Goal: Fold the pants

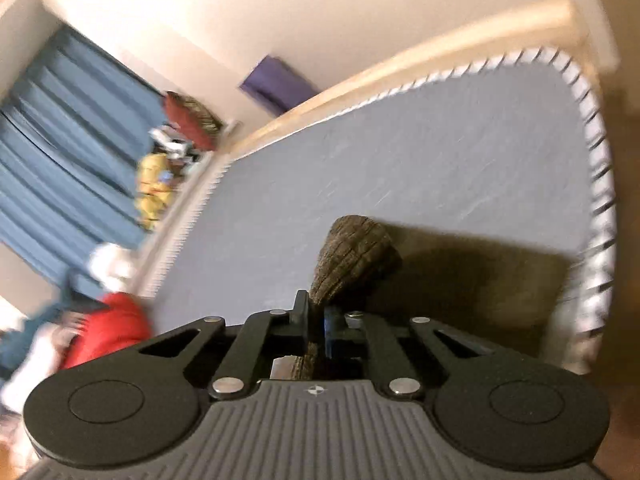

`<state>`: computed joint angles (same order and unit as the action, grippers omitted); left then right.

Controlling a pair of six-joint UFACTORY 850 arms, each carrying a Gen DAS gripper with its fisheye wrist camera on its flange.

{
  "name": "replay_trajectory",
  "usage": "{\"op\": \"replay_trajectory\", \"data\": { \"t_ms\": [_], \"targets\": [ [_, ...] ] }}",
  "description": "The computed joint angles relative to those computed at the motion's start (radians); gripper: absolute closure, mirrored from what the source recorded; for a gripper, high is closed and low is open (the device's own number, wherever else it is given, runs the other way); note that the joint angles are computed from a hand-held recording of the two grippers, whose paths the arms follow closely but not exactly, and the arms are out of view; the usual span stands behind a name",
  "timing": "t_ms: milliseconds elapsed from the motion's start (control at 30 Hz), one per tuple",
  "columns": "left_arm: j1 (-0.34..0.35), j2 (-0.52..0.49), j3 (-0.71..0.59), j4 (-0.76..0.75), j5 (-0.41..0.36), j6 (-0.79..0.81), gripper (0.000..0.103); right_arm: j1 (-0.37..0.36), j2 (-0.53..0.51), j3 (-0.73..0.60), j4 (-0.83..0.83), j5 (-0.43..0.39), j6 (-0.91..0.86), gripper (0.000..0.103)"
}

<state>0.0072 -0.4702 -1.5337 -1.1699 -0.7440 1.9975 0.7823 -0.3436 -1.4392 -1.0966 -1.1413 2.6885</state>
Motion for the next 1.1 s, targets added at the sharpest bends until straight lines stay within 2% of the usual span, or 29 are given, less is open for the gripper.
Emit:
{"op": "replay_trajectory", "data": {
  "t_ms": [67,167,200,300,333,367,400,467,567,600,667,700,733,833,933,967,1000,1033,1100],
  "targets": [
    [-0.005,-0.004,-0.006,0.021,0.012,-0.018,0.043,-0.012,-0.033,-0.058,0.198,-0.047,-0.142,0.097],
    [-0.012,-0.008,-0.013,0.051,0.027,-0.043,0.043,-0.050,-0.015,-0.009,0.393,0.023,-0.165,0.092],
    [-0.013,-0.008,-0.013,0.055,0.031,-0.047,0.043,-0.046,-0.017,-0.005,0.410,-0.003,-0.143,0.085],
    [-0.014,-0.011,-0.018,0.055,0.033,-0.057,0.041,-0.036,-0.080,-0.114,0.372,-0.238,-0.183,0.076],
    [-0.015,-0.011,-0.019,0.055,0.034,-0.062,0.041,-0.029,-0.092,-0.138,0.322,-0.283,-0.195,0.071],
    [-0.015,-0.014,-0.023,0.057,0.036,-0.070,0.041,-0.025,-0.098,-0.150,0.268,-0.287,-0.205,0.068],
    [-0.016,-0.017,-0.027,0.059,0.040,-0.079,0.040,-0.024,-0.095,-0.144,0.203,-0.249,-0.211,0.064],
    [-0.018,-0.024,-0.037,0.068,0.052,-0.104,0.040,-0.039,-0.088,-0.134,0.085,-0.088,-0.226,0.064],
    [-0.022,-0.036,-0.052,0.086,0.072,-0.139,0.040,-0.087,-0.129,-0.179,0.033,0.105,-0.268,0.064],
    [-0.023,-0.038,-0.054,0.091,0.078,-0.148,0.040,-0.102,-0.157,-0.212,0.041,0.143,-0.291,0.064],
    [-0.024,-0.043,-0.059,0.099,0.089,-0.161,0.040,-0.135,-0.227,-0.307,0.090,0.188,-0.359,0.056],
    [-0.024,-0.045,-0.061,0.101,0.096,-0.165,0.040,-0.152,-0.255,-0.343,0.122,0.206,-0.389,0.050],
    [-0.023,-0.047,-0.062,0.103,0.102,-0.167,0.040,-0.169,-0.292,-0.391,0.166,0.200,-0.415,0.049],
    [-0.017,-0.056,-0.074,0.109,0.111,-0.182,0.040,-0.209,-0.401,-0.553,0.333,0.153,-0.514,0.041],
    [-0.009,-0.067,-0.089,0.118,0.118,-0.194,0.040,-0.228,-0.510,-0.709,0.431,0.061,-0.612,0.040],
    [-0.006,-0.072,-0.096,0.124,0.120,-0.202,0.040,-0.230,-0.561,-0.801,0.453,-0.004,-0.674,0.040],
    [-0.004,-0.078,-0.103,0.131,0.120,-0.211,0.040,-0.228,-0.619,-0.906,0.473,-0.076,-0.727,0.048],
    [-0.002,-0.084,-0.111,0.138,0.119,-0.221,0.040,-0.227,-0.662,-0.982,0.480,-0.138,-0.765,0.070],
    [-0.001,-0.093,-0.124,0.148,0.116,-0.237,0.040,-0.224,-0.672,-1.009,0.463,-0.165,-0.751,0.094]
  ]
}}
